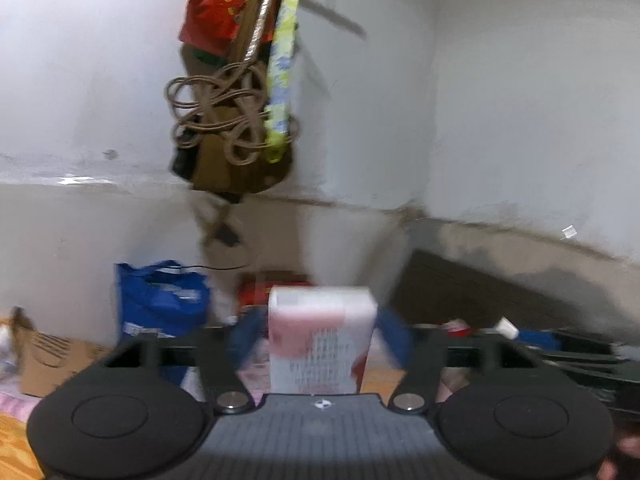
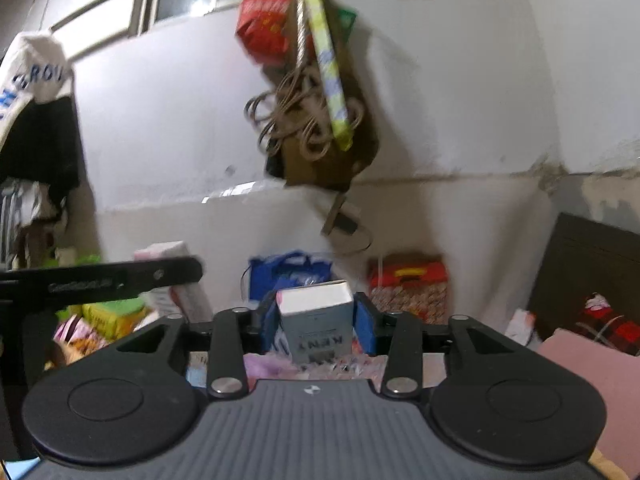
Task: Organize objects
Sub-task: 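Carry both boxes over the clear basket and open both tools to drop them, then grasp the small purple box with the right tool while the left grasps the clear bagged white item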
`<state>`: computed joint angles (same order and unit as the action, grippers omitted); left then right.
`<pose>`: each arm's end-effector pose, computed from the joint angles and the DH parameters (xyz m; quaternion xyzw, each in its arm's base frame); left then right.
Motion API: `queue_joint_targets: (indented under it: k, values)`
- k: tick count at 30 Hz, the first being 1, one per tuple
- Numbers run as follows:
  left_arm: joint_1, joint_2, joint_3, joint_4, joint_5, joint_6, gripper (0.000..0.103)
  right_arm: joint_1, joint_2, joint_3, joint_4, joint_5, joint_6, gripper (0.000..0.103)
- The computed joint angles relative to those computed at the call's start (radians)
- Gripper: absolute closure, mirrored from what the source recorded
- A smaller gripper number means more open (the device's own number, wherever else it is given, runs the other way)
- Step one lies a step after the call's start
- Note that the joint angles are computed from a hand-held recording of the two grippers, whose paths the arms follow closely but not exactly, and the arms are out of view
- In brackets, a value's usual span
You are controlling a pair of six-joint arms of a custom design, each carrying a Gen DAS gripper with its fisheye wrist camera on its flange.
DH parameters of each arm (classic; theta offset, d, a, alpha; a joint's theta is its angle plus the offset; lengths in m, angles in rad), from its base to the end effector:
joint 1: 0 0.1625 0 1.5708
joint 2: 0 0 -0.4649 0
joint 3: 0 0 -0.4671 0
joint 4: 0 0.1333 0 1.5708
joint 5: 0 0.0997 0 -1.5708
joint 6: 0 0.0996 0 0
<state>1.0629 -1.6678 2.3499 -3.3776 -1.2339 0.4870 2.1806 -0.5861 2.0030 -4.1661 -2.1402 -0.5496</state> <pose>-0.0714 -0.4700 0.3801 0.3194 0.7756 -0.5271 0.1363 0.3943 -0.4254 0.0181 0.3065 -0.7531 0.5401 0.2174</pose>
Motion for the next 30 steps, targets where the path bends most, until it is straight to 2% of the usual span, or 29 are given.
queue_joint_targets:
  k: [1, 2, 3, 5, 7, 10, 14, 17, 19, 21, 23, 26, 27, 30]
  values:
    - [0.000, 0.024, 0.001, -0.031, 0.040, 0.020, 0.015, -0.005, 0.010, -0.002, -0.013, -0.001, -0.011, 0.023]
    - [0.008, 0.033, 0.002, -0.034, 0.052, 0.031, 0.015, -0.007, 0.027, -0.006, -0.047, -0.009, -0.025, 0.005]
    - [0.023, 0.019, 0.006, -0.005, 0.033, 0.023, 0.015, -0.006, 0.043, -0.003, -0.091, -0.011, -0.032, 0.002]
    - [0.056, -0.023, 0.016, 0.039, -0.044, 0.006, 0.015, -0.003, 0.046, 0.038, -0.139, 0.036, -0.023, 0.002]
    - [0.089, -0.093, 0.048, 0.062, -0.119, 0.000, 0.015, 0.018, 0.060, 0.062, -0.193, 0.025, -0.010, 0.000]
    - [0.156, -0.179, 0.105, 0.064, -0.207, 0.042, 0.014, 0.026, 0.112, 0.124, -0.305, 0.082, -0.003, 0.000]
    - [0.264, -0.205, 0.149, 0.104, -0.250, 0.089, 0.014, 0.023, 0.174, 0.129, -0.272, 0.029, 0.051, 0.000]
    - [0.316, -0.195, 0.145, 0.181, -0.241, 0.077, 0.017, 0.010, 0.183, 0.125, -0.193, 0.021, 0.127, 0.001]
    - [0.328, -0.199, 0.151, 0.191, -0.247, 0.089, 0.017, 0.010, 0.188, 0.109, -0.150, 0.005, 0.145, 0.010]
    - [0.326, -0.203, 0.154, 0.205, -0.248, 0.104, 0.017, 0.009, 0.187, 0.095, -0.093, 0.007, 0.170, 0.026]
    - [0.320, -0.211, 0.158, 0.226, -0.242, 0.119, 0.017, 0.006, 0.190, 0.080, -0.036, 0.004, 0.188, 0.037]
    - [0.303, -0.223, 0.165, 0.242, -0.218, 0.122, 0.017, 0.005, 0.201, 0.049, 0.050, -0.023, 0.209, 0.045]
    - [0.302, -0.225, 0.165, 0.252, -0.214, 0.121, 0.017, 0.001, 0.192, 0.050, 0.090, -0.019, 0.230, 0.055]
    - [0.301, -0.225, 0.175, 0.271, -0.201, 0.126, 0.017, 0.005, 0.185, 0.079, 0.056, -0.009, 0.239, 0.054]
